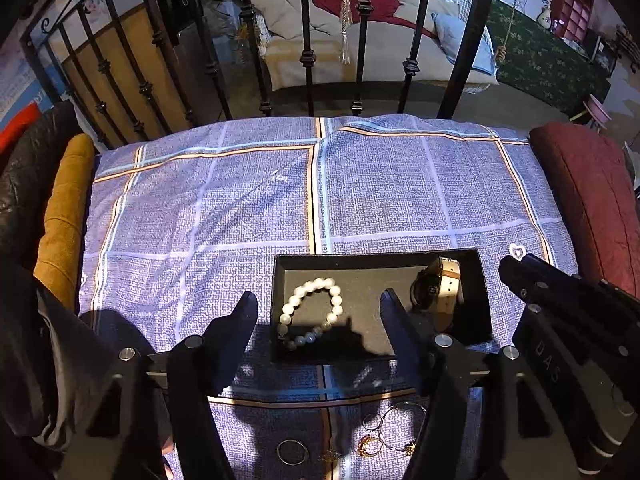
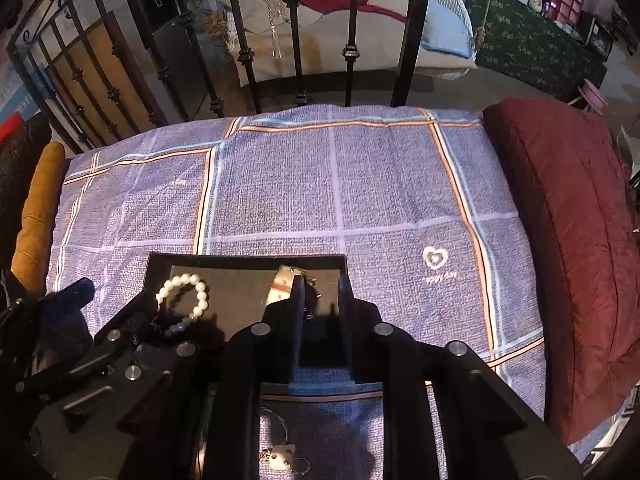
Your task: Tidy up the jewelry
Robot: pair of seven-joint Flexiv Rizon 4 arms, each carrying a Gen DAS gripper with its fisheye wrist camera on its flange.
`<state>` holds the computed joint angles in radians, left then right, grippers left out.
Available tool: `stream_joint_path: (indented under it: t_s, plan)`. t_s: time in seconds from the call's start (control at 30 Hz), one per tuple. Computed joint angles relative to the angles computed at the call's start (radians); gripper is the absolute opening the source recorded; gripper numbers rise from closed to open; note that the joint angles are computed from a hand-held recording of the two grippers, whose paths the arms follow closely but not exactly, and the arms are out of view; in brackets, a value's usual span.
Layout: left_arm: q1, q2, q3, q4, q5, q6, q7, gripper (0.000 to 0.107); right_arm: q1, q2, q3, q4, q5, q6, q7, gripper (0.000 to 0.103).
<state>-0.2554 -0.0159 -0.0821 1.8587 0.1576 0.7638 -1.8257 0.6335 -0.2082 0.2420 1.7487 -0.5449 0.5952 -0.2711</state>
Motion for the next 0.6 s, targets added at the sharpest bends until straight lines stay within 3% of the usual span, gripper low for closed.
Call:
stream_joint_path:
  t_s: [0.33,0.6]
  plan:
    - [0.006,0.039,0.008,0.057,-0.049,-0.014,0.009,0.068,-0.007,0.03,0.013,0.034,0.023,0.022,-0.019,0.019]
    - [0.009,0.141,0.013,0.199,-0.116,-0.07,0.037,0.071,-0.013,0.128,0.075,0.17,0.134,0.014,-0.054,0.031]
